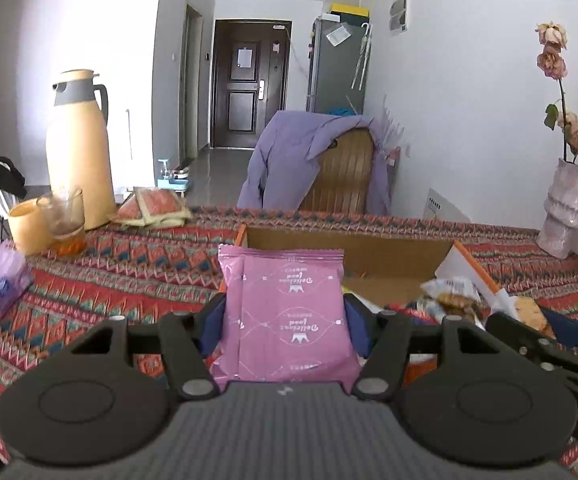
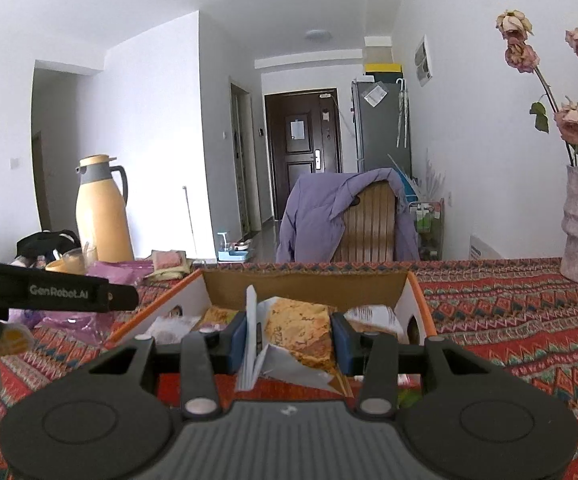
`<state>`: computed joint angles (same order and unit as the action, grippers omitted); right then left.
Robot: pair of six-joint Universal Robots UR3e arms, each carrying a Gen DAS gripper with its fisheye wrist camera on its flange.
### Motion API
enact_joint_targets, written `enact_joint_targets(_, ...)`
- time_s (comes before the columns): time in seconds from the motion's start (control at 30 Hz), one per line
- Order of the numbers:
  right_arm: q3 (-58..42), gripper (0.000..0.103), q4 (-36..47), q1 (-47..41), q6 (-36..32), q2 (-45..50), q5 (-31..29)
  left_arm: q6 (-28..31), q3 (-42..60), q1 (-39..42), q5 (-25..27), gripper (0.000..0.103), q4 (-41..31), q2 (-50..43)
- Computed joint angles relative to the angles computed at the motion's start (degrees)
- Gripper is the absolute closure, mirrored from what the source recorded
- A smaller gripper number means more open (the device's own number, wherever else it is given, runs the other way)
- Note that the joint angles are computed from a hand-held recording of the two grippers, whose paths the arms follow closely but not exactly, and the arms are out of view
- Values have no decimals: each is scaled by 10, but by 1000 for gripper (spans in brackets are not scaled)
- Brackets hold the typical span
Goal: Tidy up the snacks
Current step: 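Lower both held packets into the box and open both tools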
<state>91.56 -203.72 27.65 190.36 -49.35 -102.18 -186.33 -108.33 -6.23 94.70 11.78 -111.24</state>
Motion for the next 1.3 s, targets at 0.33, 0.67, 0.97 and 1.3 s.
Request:
enact_joint_targets(0.33, -212, 60, 143, -20, 5, 90, -3, -4, 172, -12, 22, 41, -62, -89)
enact_joint_targets(0.67, -373, 58, 261, -21, 13, 183, -21, -6, 270, -19, 61, 40, -107, -175)
enact_joint_targets(0.97, -290, 0, 206, -29, 18, 151, -5, -17, 185, 10, 32, 0, 9, -151)
enact_joint_targets(1.3, -200, 0, 172, -31, 26, 102, 1, -24, 124, 19, 28, 0, 31, -123)
